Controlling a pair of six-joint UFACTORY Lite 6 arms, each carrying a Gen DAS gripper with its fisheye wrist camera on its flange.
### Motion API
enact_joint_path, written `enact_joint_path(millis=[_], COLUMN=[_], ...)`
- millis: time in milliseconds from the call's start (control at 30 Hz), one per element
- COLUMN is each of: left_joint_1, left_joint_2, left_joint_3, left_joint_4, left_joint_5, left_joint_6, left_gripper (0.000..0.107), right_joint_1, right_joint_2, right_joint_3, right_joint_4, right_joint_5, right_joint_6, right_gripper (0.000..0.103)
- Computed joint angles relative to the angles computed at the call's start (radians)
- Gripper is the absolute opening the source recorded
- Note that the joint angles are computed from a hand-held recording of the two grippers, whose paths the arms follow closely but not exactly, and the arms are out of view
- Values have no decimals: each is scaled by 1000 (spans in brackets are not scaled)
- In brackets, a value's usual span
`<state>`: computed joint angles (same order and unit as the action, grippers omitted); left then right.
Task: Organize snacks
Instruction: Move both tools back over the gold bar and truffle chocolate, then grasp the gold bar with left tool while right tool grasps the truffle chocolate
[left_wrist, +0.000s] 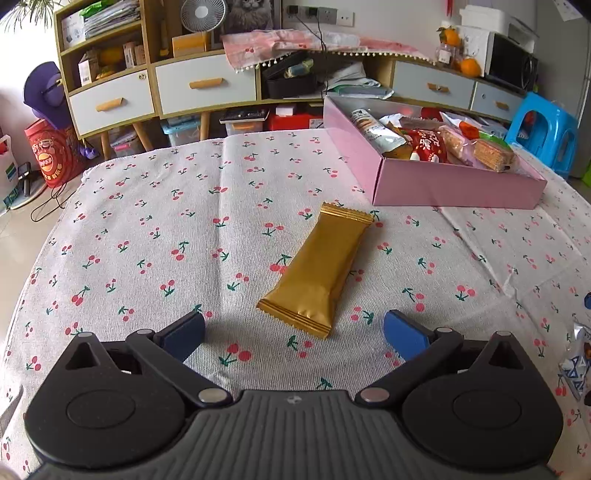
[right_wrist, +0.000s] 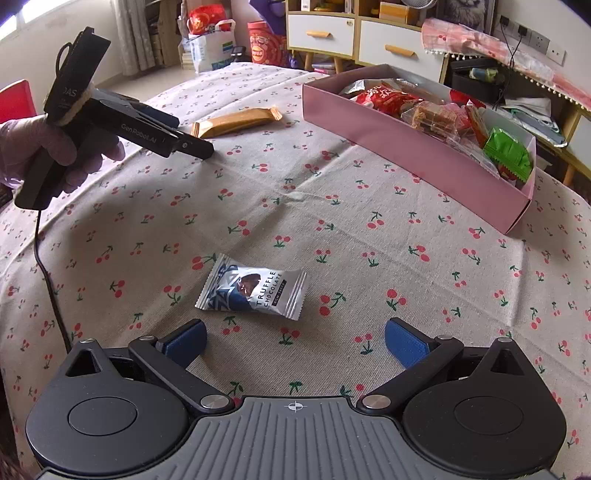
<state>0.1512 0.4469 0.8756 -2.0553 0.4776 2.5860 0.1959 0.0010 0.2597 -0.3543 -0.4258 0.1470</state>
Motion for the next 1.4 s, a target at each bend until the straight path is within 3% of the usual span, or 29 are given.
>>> enact_joint_path(millis=[533, 833, 1100, 1400], left_joint_1=[-117, -142, -184, -200], left_joint_2=[33, -2, -37, -53], left_joint_3=[83, 73, 64, 59], left_joint_4=[-224, -144, -52, 20], left_joint_5=[-126, -154, -192, -220], left_joint_6=[31, -65, -156, -252], left_gripper=[100, 71, 33, 32], right_joint_1=[0, 0, 62, 131], right_joint_2=[113, 125, 159, 175], right_joint_3=[106, 123, 189, 222], right_joint_4=[198, 333, 326, 413], right_joint_5=[-18, -18, 41, 51], right_joint_6=[-79, -158, -122, -194], right_gripper=[103, 103, 103, 97])
